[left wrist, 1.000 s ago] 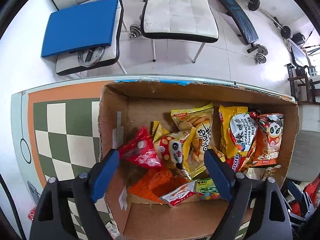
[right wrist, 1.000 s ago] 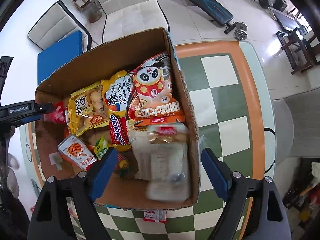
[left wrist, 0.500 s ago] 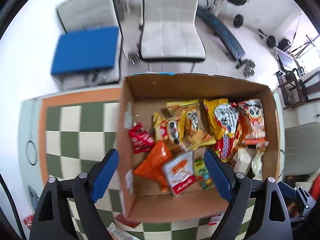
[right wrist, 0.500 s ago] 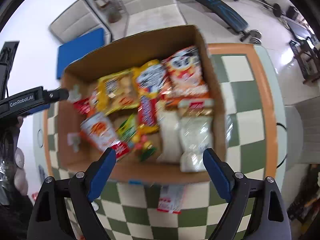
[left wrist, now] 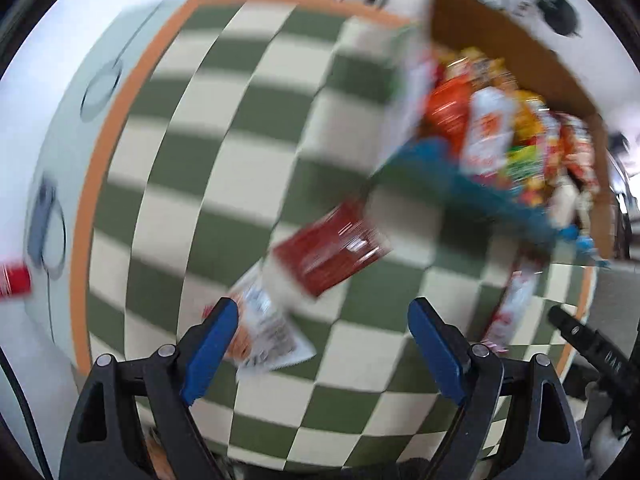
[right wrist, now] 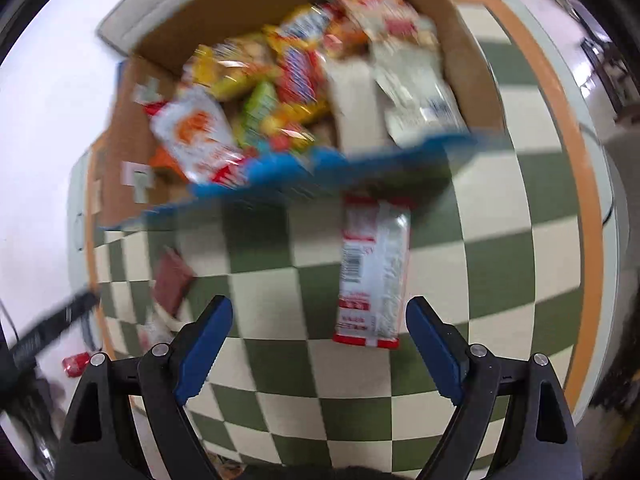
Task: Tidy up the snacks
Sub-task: 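Grasp the cookie pack with left tool while right tool grasps the white-red sausage pack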
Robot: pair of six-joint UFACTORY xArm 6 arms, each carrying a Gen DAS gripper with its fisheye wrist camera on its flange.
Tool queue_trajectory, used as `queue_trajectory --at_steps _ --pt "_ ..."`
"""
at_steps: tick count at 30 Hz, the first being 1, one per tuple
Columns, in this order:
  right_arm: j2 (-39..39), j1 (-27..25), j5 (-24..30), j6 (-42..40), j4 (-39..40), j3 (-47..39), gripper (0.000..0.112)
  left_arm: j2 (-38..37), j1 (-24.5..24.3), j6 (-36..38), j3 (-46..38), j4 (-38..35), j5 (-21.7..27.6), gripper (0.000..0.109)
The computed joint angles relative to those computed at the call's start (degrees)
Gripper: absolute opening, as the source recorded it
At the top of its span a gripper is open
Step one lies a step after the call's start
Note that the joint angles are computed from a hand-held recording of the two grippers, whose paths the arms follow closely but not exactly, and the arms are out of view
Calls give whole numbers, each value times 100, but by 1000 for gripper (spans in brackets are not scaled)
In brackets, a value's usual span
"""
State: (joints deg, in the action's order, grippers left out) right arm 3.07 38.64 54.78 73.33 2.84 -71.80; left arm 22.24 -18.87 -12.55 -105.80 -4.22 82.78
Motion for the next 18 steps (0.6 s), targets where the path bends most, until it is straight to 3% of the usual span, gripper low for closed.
queue_trajectory --at_steps 5,10,16,18 --pt "137 -51 -210 191 167 448 91 -171 285 -339 858 -123 -207 87" --pt "446 -105 -352 213 275 495 91 86 445 -453 988 -282 -171 87" --pt "906 -139 -7 81 249 95 90 343 442 -499 911 -279 -108 87" --pt "1059 -127 218 22 219 -76 83 377 416 -499 883 -240 -103 87"
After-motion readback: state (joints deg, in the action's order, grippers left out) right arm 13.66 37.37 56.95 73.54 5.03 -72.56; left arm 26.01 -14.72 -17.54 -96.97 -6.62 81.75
